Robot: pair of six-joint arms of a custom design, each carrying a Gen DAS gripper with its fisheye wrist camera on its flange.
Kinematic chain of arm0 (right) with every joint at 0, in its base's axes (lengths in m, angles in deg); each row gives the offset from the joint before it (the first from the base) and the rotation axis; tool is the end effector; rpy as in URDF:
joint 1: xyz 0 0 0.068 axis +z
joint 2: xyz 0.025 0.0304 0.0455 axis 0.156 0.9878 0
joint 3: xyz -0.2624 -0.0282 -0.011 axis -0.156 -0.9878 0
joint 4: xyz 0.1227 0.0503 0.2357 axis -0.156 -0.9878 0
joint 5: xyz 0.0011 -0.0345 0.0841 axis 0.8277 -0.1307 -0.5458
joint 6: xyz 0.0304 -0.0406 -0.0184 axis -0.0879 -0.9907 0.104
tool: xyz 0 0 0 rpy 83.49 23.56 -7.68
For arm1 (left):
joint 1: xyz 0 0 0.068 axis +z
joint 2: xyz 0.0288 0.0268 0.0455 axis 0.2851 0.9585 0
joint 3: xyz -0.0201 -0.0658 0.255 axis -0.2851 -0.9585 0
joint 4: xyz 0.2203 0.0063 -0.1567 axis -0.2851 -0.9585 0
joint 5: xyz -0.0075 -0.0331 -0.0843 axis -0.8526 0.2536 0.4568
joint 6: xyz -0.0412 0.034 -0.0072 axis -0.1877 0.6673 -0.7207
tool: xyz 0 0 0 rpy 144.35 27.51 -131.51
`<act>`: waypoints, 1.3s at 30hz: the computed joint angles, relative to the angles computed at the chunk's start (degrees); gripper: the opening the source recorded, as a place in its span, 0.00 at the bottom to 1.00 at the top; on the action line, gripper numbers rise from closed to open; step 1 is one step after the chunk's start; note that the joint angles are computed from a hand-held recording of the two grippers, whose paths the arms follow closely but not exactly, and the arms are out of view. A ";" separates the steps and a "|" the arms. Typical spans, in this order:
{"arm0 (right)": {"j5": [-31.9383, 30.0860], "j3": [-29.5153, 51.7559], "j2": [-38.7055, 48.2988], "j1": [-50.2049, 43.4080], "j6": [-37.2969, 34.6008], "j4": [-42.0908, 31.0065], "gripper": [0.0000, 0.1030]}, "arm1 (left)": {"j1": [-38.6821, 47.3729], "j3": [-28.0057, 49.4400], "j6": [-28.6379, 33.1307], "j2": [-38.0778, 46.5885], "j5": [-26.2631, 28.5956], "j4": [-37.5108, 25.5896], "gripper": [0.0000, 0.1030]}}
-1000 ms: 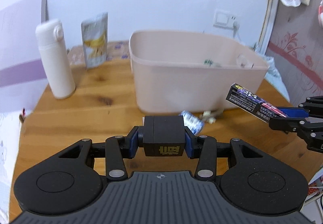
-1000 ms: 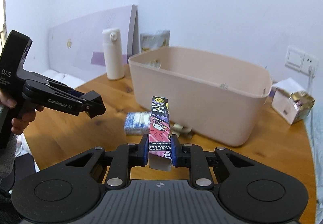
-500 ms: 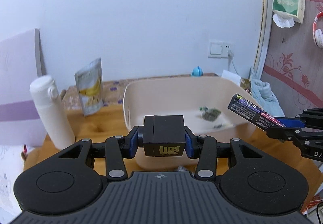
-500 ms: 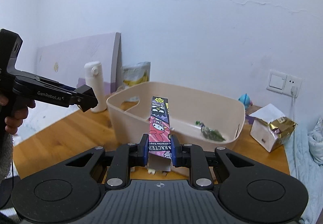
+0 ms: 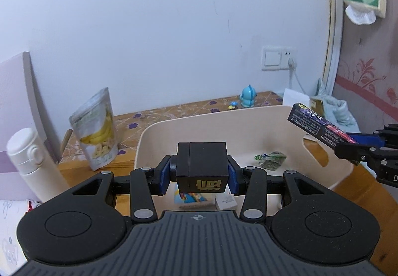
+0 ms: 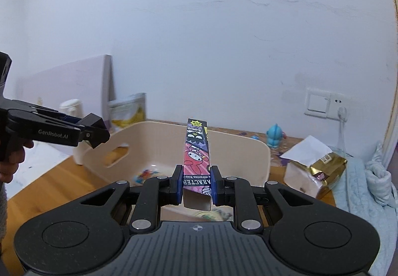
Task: Organize objects
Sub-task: 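Carry the black cube and candy box over the bin, then open both grippers to drop the cube and candy box into the bin, then move both open grippers back toward the tissue pack and hair clips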
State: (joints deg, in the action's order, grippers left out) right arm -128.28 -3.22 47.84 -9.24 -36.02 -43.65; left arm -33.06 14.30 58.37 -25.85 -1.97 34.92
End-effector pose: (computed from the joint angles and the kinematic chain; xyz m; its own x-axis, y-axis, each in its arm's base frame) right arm 0.1728 -0.0301 0.2943 -0.3809 -0.2037 -0.9019 -0.5412 0.8400 0.0389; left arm 0.1755 -0.1726 0.2895 -0.5227 0.1066 -0.8458 0.0976 0.9931 0.0648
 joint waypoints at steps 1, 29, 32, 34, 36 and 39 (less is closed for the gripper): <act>1.44 0.02 1.09 1.19 0.94 1.20 0.20 | 0.92 0.11 0.87 1.21 0.94 1.16 0.44; 23.59 -1.39 10.51 16.17 4.89 9.32 0.39 | 6.37 6.47 1.00 18.77 8.30 1.54 0.69; 22.62 -2.01 8.33 15.43 5.02 8.89 0.63 | 5.16 6.42 0.81 17.15 6.61 0.93 0.76; 22.81 -2.38 6.18 15.31 4.91 8.23 0.73 | 4.36 6.56 0.35 16.06 5.84 0.06 0.78; 23.16 -2.58 4.01 15.15 5.01 7.38 0.76 | 3.32 6.69 -0.11 14.99 4.19 -1.19 0.80; 21.45 -2.59 0.90 13.67 5.09 5.42 0.90 | 1.42 6.41 -1.46 12.76 1.35 -3.34 0.83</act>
